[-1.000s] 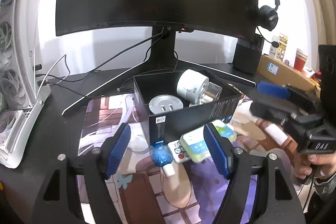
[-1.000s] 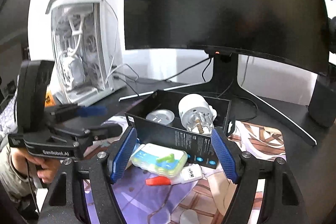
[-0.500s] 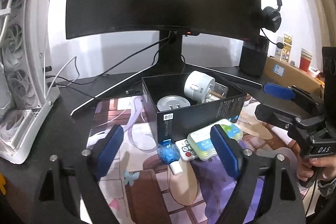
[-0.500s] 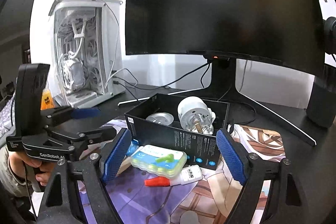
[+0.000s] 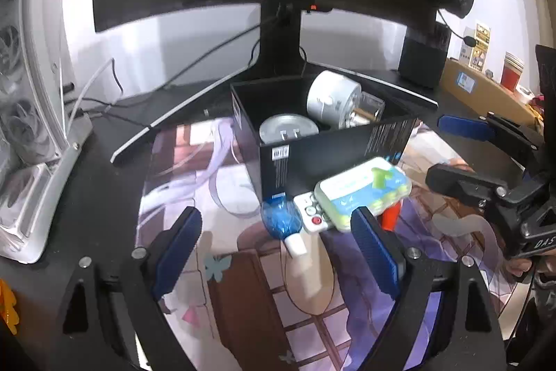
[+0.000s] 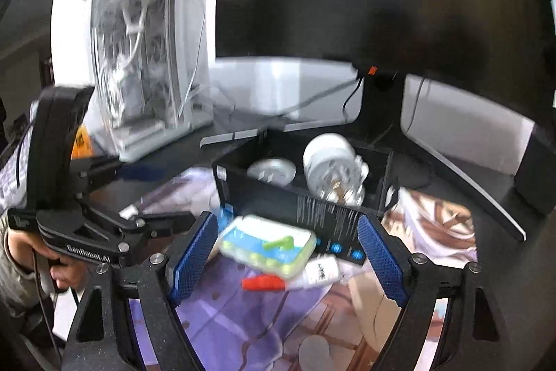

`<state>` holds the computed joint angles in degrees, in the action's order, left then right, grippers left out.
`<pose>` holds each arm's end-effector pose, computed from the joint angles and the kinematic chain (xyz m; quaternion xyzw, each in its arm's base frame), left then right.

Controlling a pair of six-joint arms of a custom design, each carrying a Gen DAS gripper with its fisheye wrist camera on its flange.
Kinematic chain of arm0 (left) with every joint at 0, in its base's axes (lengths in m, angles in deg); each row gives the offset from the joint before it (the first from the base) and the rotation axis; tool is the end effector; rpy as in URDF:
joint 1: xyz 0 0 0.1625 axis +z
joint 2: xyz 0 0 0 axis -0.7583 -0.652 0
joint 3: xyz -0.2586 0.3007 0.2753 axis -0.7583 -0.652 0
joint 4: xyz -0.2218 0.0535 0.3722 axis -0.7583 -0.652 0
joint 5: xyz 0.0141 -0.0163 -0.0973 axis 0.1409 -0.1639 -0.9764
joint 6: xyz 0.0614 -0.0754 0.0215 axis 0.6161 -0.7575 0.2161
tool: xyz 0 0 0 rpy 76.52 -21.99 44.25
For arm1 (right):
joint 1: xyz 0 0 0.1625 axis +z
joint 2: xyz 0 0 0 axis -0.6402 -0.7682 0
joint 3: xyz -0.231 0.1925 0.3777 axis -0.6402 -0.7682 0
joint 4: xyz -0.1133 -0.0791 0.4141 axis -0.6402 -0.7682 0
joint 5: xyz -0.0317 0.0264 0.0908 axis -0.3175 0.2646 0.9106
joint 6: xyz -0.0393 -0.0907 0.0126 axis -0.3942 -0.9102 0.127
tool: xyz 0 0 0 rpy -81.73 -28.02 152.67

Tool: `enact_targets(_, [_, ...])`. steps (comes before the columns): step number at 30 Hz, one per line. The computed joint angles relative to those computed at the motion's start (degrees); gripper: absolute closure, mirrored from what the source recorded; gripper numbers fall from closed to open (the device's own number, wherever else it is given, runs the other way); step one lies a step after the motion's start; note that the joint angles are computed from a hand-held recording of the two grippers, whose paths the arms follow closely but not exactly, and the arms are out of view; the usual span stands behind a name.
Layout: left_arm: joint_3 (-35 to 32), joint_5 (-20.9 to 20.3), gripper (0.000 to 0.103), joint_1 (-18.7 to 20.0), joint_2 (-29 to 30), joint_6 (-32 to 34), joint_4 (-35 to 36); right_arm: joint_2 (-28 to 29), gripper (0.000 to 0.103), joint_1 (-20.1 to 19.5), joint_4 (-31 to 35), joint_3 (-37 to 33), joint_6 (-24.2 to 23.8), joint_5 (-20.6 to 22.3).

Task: Organize rigid objects
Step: 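Withdraw both grippers and move the left gripper toward the pill case, then grasp the red-capped glue bottle with the right gripper while the left gripper grasps the blue bottle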

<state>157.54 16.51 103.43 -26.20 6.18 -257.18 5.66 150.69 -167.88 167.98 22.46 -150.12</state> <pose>-0.1721 -0.5179 0.1523 0.4876 0.8359 -0.2095 0.1402 0.2260 -0.4062 0.1422 0.1793 -0.8087 0.4414 0.3450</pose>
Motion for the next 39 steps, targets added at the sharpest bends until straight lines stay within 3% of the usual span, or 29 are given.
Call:
enact_targets(9, [-2.6, -0.2, 0.017, 0.7, 1.0, -1.9, 9.2, -3.3, 0.029, -1.4, 17.2, -0.2, 4.5, -2.7])
enact_targets(12, [-3.3, 0.3, 0.019, 0.8, 1.8, -2.5, 10.5, -3.8, 0.029, -2.4, 18.5, 0.0, 5.0, -2.5])
enact_targets(19, [-5.1, -1.4, 0.020, 1.3, 2.8, -2.9, 14.3, -5.2, 0.029, -5.5, 26.1, -1.4, 4.2, 1.9])
enact_targets(21, [-5.4, -1.6, 0.030, 1.5, 2.8, -3.1, 15.9, -5.3, 0.029, -6.0, 26.4, -1.5, 3.9, 2.3])
enact_targets(27, [-5.3, -1.1, 0.045, 1.9, 1.6, -3.4, 17.1, -7.2, 0.029, -5.8, 31.5, -0.6, 5.8, 2.9])
enact_targets(31, [-5.9, -1.1, 0.056, 2.7, 0.7, -3.5, 18.9, -8.5, 0.029, -5.1, 38.9, 0.3, 7.9, 3.9])
enact_targets(39, [-6.8, -1.9, 0.059, 2.7, 0.8, -3.4, 20.2, -8.2, 0.029, -4.5, 32.3, 0.3, 5.2, 1.2])
